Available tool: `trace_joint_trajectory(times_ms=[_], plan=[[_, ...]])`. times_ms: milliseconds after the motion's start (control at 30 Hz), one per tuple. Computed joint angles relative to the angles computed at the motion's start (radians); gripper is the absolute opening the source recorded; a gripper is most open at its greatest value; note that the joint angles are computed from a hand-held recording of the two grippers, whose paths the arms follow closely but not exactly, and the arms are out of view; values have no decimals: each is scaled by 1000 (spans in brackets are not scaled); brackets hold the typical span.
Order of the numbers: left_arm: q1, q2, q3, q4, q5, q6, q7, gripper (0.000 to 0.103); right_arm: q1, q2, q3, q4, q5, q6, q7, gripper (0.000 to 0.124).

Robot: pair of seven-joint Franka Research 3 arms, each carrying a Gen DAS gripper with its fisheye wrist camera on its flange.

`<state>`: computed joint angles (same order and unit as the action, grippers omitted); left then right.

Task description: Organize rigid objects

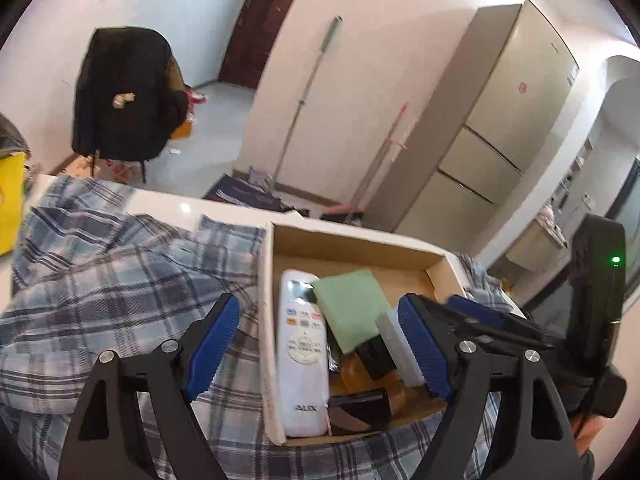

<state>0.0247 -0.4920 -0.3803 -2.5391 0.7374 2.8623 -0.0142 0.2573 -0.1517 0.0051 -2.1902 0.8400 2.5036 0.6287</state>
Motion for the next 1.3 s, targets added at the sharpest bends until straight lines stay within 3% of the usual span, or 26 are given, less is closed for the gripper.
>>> trace_joint_trajectory(times_ms=[100,233,367,467,633,700,833,867,933,1000,1133,1233,1300], plan=[[14,-65,-37,9,30,-35,-24,83,2,-22,-14,4,62,15,-48,68],[26,-144,-121,73,109,-195,-40,83,9,-89,-25,-20,106,72,-87,68],[-35,-187,-88,93,119,-188,-37,83,25,-199,-66,-53,174,85,-183,68],[-47,-221,-132,142,123,-296,-13,83,36,-290,-99,-95,205,104,-257,69],[-46,-282,-253,222,202,-491,-11,87,64,-438,-146,-173,238,139,-379,98],[-47,-290,-303,254,226,-578,-14,90,89,-506,-172,-216,273,166,-446,100],[-71,-306,-354,266,268,-657,-62,92,121,-642,-215,-301,333,216,-535,103],[-77,-302,-375,274,272,-689,-57,99,134,-682,-223,-329,364,254,-576,103],[-103,-285,-394,279,283,-715,-49,103,157,-749,-244,-369,392,288,-644,103],[-111,-284,-429,277,310,-747,-86,103,151,-798,-270,-395,376,262,-637,103],[-165,-277,-439,255,332,-763,-139,103,156,-861,-323,-435,397,236,-648,103],[-212,-282,-434,201,349,-757,-197,103,209,-905,-348,-473,552,333,-813,103],[-225,-276,-452,168,357,-786,-248,103,243,-928,-365,-490,740,384,-1021,103]])
